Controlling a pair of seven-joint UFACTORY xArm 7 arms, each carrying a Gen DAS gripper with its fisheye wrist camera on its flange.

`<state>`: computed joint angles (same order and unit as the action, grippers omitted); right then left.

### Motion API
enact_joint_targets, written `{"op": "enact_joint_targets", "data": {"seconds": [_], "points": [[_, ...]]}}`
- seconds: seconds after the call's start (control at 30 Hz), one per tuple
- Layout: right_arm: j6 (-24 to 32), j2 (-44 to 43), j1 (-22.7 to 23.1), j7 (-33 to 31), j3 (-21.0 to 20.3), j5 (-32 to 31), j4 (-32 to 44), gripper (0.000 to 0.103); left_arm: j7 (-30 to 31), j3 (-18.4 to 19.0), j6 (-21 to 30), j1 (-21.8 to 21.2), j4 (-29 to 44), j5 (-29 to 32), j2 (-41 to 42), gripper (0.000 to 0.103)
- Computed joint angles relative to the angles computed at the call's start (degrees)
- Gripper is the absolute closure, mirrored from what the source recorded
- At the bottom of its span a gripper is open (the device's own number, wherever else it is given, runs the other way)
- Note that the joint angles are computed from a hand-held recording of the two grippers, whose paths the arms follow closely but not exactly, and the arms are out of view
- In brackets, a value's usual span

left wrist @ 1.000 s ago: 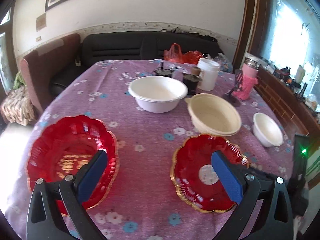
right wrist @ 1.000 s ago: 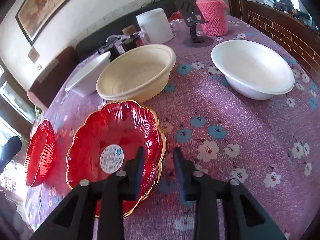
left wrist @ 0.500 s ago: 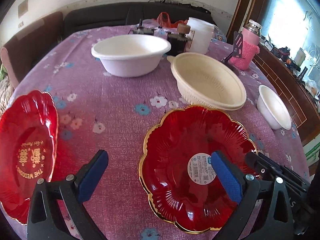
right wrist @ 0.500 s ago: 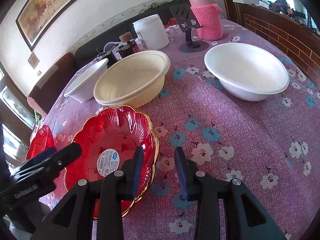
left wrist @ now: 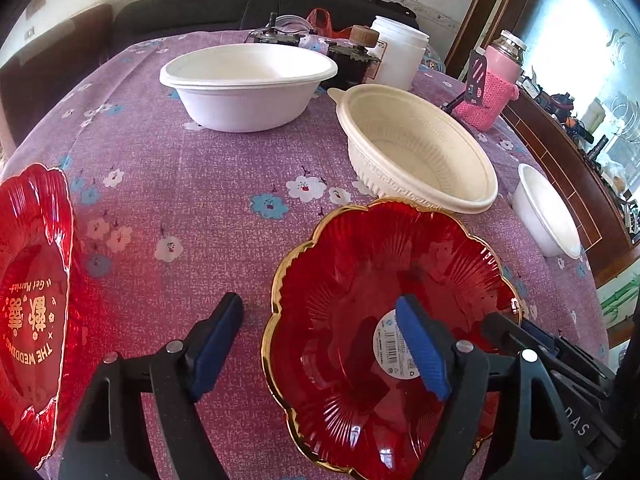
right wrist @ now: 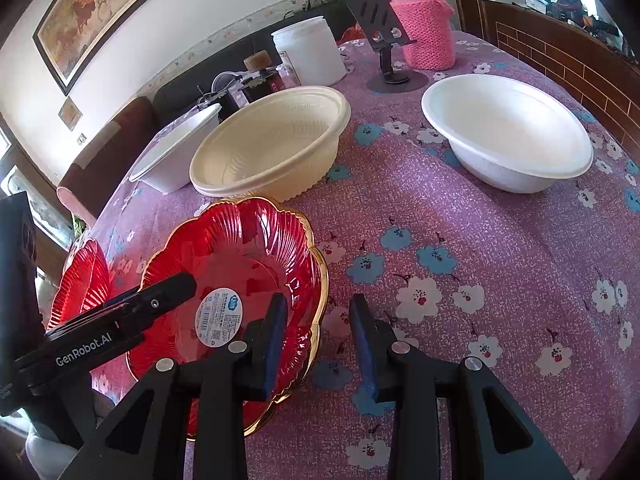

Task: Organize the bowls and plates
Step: 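Lift the small red plate with the right tool toward the wedding plate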

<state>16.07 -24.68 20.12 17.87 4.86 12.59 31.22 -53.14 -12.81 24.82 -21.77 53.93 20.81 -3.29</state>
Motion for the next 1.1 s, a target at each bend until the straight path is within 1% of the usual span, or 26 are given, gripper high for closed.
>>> {"op": "enact_joint_targets", "data": {"seconds": [0.1, 0.17, 0.2, 0.27, 0.33, 0.37, 0.43, 0.5, 0.57, 0.63, 0.67, 0.7, 0.77, 0.87, 0.9, 1.0, 1.1], "points": [[-0.5, 0.4, 0.4, -0.5, -0.1, 0.0, 0.1, 0.069, -1.5, -0.3, 0.6, 0.0, 0.5, 2.3, 0.3, 0.025], [-0.5, 0.6, -1.0, 0.7, 1.6, -1.8, 0.3, 0.069, -2.7, -0.6, 1.5, -0.2, 1.0, 4.6, 0.6, 0.033], [-0.5, 0.8, -1.6, 1.3, 2.4, -2.9, 0.5, 0.069, -3.1, -0.7, 2.2, -0.4, 1.4, 5.5, 0.9, 0.034], [-0.5, 1.2, -2.6, 2.4, 3.8, -5.2, 0.8, 0.069, -3.9, -0.9, 3.6, -0.9, 2.2, 7.0, 1.3, 0.04], [-0.7, 1.5, -2.4, 2.6, 4.0, -6.2, 1.0, 0.069, -4.6, -0.9, 4.6, -1.4, 2.8, 7.9, 1.7, 0.041], [-0.9, 1.6, -2.0, 2.5, 3.8, -6.3, 1.1, 0.067, -5.6, -0.9, 5.5, -1.6, 3.3, 8.8, 1.9, 0.041], [-1.0, 1.7, -2.2, 3.1, 4.0, -7.1, 1.1, 0.067, -6.5, -0.6, 5.9, -1.9, 3.6, 9.6, 2.1, 0.043], [-1.2, 1.8, -1.8, 3.0, 3.5, -7.0, 1.0, 0.067, -8.1, -0.5, 6.9, -2.1, 3.6, 10.5, 1.9, 0.049], [-1.0, 1.7, -2.5, 3.7, 4.4, -8.2, 1.1, 0.067, -9.2, -0.3, 7.0, -2.1, 3.0, 10.1, 1.2, 0.054], [-1.0, 1.5, -3.0, 4.6, 5.3, -9.6, 1.1, 0.068, -10.3, -0.3, 7.1, -1.9, 2.4, 9.9, 0.4, 0.054], [-1.2, 1.3, -3.1, 4.8, 5.4, -9.9, 1.0, 0.073, -10.8, -0.4, 7.3, -1.8, 2.1, 10.0, 0.1, 0.055], [-1.6, 1.1, -3.1, 5.1, 5.3, -10.1, 0.7, 0.079, -11.4, -0.4, 7.2, -1.6, 1.5, 9.8, -0.5, 0.056], [-2.8, 0.5, -1.8, 4.6, 4.0, -9.0, 0.0, 0.084, -11.8, -0.6, 7.0, -1.2, 0.8, 9.4, -1.4, 0.063], [-4.9, -0.7, 0.1, 3.4, 2.1, -7.1, -1.1, 0.088, -12.7, -1.2, 6.2, -0.5, -0.7, 9.2, -3.1, 0.065], [-6.1, -1.2, 1.3, 2.5, 1.1, -6.1, -1.7, 0.088, -13.5, -1.6, 6.3, -0.3, -1.1, 9.8, -3.8, 0.065], [-7.9, -2.3, 2.1, 1.8, 0.5, -5.1, -2.5, 0.088, -14.5, -2.4, 5.8, 0.3, -2.5, 9.8, -6.1, 0.066], [-9.1, -3.4, 4.9, 0.5, -1.6, -2.9, -3.0, 0.088, -15.4, -3.4, 5.9, 1.2, -3.9, 9.8, -8.6, 0.066]]}}
